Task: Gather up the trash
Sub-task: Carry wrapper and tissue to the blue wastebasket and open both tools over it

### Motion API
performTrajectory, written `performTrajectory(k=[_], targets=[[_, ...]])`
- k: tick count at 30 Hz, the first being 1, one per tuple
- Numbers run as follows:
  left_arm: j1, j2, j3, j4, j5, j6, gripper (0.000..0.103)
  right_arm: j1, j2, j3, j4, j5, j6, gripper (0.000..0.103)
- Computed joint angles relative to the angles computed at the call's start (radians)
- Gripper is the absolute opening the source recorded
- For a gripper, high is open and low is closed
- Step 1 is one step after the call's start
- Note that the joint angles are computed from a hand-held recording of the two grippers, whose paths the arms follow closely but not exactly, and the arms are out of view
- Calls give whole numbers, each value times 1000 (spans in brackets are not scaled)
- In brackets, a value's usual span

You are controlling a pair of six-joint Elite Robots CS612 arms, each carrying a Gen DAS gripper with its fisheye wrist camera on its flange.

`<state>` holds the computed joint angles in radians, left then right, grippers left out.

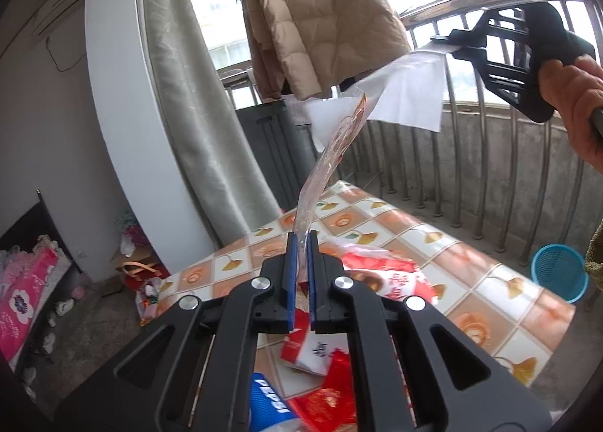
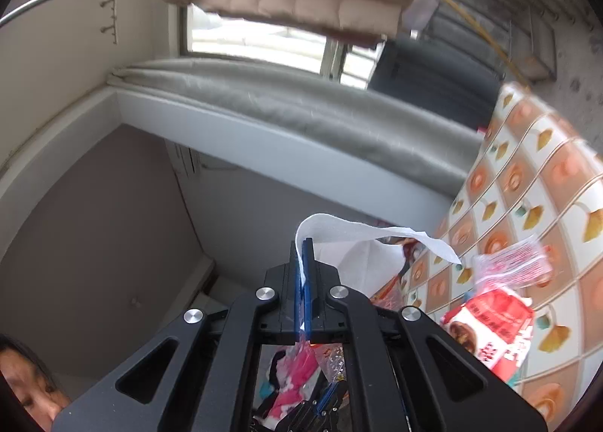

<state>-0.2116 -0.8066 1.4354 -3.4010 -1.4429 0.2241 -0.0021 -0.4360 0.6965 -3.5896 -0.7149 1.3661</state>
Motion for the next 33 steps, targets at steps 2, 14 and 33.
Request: performTrajectory(k=[2, 14, 33], targets=[[-4, -10, 9, 13, -44, -20, 3, -18, -67, 138, -69, -43, -7, 2], [-68, -12, -15, 136, -313, -34, 3, -149, -338, 777, -366, -300, 30, 2], [-213, 213, -415, 843, -670, -114, 4, -297, -342, 1006, -206, -425, -29, 2]])
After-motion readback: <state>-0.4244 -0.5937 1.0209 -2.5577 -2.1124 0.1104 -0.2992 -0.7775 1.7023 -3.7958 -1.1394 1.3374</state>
